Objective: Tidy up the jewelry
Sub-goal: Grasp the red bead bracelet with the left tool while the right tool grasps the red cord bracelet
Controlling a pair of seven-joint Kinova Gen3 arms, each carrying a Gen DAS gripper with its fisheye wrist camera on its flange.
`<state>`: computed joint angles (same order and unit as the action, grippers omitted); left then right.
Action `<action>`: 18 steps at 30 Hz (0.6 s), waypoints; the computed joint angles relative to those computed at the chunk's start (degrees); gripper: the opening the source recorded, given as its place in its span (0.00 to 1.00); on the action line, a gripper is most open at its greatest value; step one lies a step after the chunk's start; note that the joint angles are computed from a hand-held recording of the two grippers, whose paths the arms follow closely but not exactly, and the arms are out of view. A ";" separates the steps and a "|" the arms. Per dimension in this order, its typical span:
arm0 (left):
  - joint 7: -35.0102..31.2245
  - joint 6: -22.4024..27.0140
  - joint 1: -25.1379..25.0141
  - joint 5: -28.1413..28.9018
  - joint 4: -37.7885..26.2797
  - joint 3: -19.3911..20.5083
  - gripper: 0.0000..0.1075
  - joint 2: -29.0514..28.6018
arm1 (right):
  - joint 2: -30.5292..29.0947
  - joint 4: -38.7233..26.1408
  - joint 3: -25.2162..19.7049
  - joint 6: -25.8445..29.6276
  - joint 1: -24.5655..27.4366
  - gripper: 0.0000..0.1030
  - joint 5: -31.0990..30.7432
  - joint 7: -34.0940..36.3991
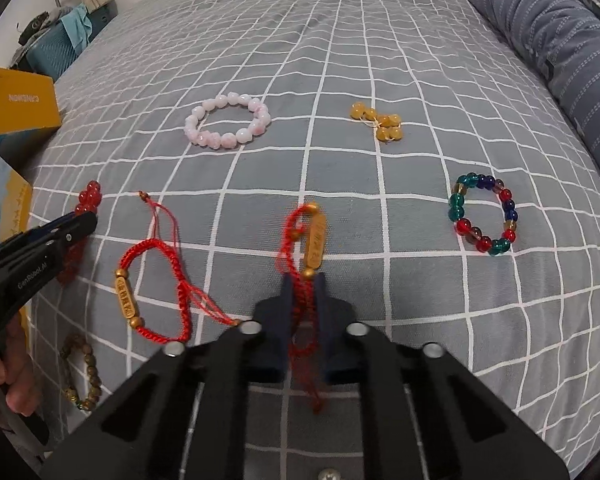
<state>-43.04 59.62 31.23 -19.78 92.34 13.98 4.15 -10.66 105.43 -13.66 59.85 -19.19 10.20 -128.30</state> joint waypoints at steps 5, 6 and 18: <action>-0.78 -0.12 -0.05 0.81 0.33 0.35 0.25 -1.04 | -0.99 -0.15 -0.90 0.58 0.02 0.07 1.14 -1.39; -0.81 -0.11 -0.10 0.87 0.35 0.42 0.25 -1.13 | -1.19 -0.18 -1.01 0.69 0.04 0.07 1.30 -1.51; -0.59 1.64 0.48 -0.45 -0.79 1.66 0.00 -2.34 | -3.61 -0.44 -1.78 1.34 0.88 0.07 1.21 -1.88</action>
